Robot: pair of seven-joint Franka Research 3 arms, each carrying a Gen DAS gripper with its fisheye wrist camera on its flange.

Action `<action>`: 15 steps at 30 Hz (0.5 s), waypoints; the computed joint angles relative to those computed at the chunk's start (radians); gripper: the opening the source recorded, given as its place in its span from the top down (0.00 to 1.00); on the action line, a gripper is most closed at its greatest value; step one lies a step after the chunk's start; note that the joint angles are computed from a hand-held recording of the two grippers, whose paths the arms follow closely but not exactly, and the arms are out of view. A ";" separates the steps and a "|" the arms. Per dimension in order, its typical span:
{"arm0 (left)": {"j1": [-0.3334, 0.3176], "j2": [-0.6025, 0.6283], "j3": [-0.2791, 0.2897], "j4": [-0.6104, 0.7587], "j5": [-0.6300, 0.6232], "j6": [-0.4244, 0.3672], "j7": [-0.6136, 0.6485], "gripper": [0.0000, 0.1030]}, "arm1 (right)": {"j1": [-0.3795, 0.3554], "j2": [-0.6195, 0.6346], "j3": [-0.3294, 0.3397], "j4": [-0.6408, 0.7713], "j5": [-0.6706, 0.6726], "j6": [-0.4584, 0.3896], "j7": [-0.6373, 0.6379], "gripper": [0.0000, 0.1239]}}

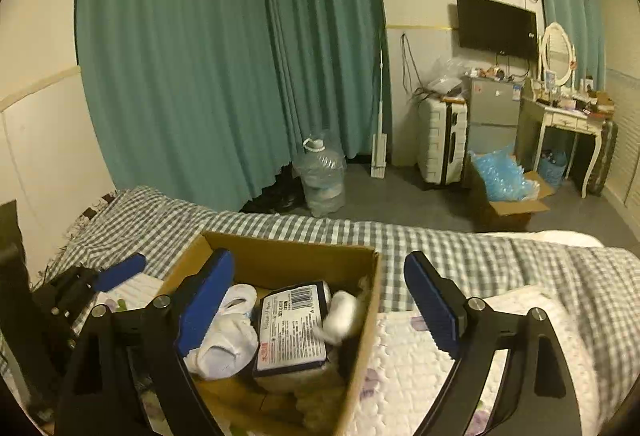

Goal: Organize soft objects
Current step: 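Carry the cotton ball and pipe-cleaner knot into the box and release both, then move back to the bed and grasp the white plastic elbow piece with the left gripper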

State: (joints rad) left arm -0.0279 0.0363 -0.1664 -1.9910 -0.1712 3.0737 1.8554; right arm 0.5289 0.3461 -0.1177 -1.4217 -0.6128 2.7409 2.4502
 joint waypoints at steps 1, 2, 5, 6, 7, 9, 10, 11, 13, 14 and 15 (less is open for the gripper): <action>0.003 -0.027 -0.005 -0.013 -0.043 0.001 0.029 0.41 | 0.013 -0.026 -0.010 -0.020 -0.024 -0.005 0.017 0.26; -0.003 -0.047 -0.001 -0.021 -0.090 0.003 0.066 0.41 | 0.023 -0.051 -0.015 -0.037 -0.056 -0.011 0.038 0.25; -0.057 -0.132 0.049 -0.062 -0.190 0.018 0.143 0.36 | 0.040 -0.144 0.001 -0.094 -0.161 -0.046 0.092 0.22; -0.084 -0.168 0.074 -0.081 -0.221 0.027 0.169 0.27 | 0.048 -0.183 0.011 -0.117 -0.208 -0.065 0.114 0.20; -0.113 -0.202 0.100 -0.107 -0.243 0.046 0.188 0.26 | 0.049 -0.212 0.023 -0.135 -0.241 -0.077 0.131 0.17; -0.166 -0.272 0.148 -0.155 -0.259 0.094 0.205 0.26 | 0.056 -0.282 0.049 -0.183 -0.340 -0.109 0.202 0.17; -0.188 -0.302 0.171 -0.173 -0.258 0.107 0.209 0.26 | 0.053 -0.308 0.065 -0.201 -0.368 -0.117 0.223 0.17; -0.203 -0.336 0.188 -0.192 -0.252 0.114 0.206 0.26 | 0.048 -0.330 0.083 -0.217 -0.387 -0.121 0.238 0.17; -0.178 -0.394 0.175 -0.227 -0.222 0.133 0.170 0.25 | 0.038 -0.383 0.121 -0.259 -0.421 -0.132 0.277 0.17; -0.165 -0.422 0.171 -0.245 -0.207 0.136 0.155 0.25 | 0.032 -0.400 0.139 -0.272 -0.430 -0.142 0.286 0.17; -0.129 -0.451 0.148 -0.266 -0.189 0.141 0.131 0.25 | 0.027 -0.419 0.160 -0.289 -0.439 -0.156 0.288 0.17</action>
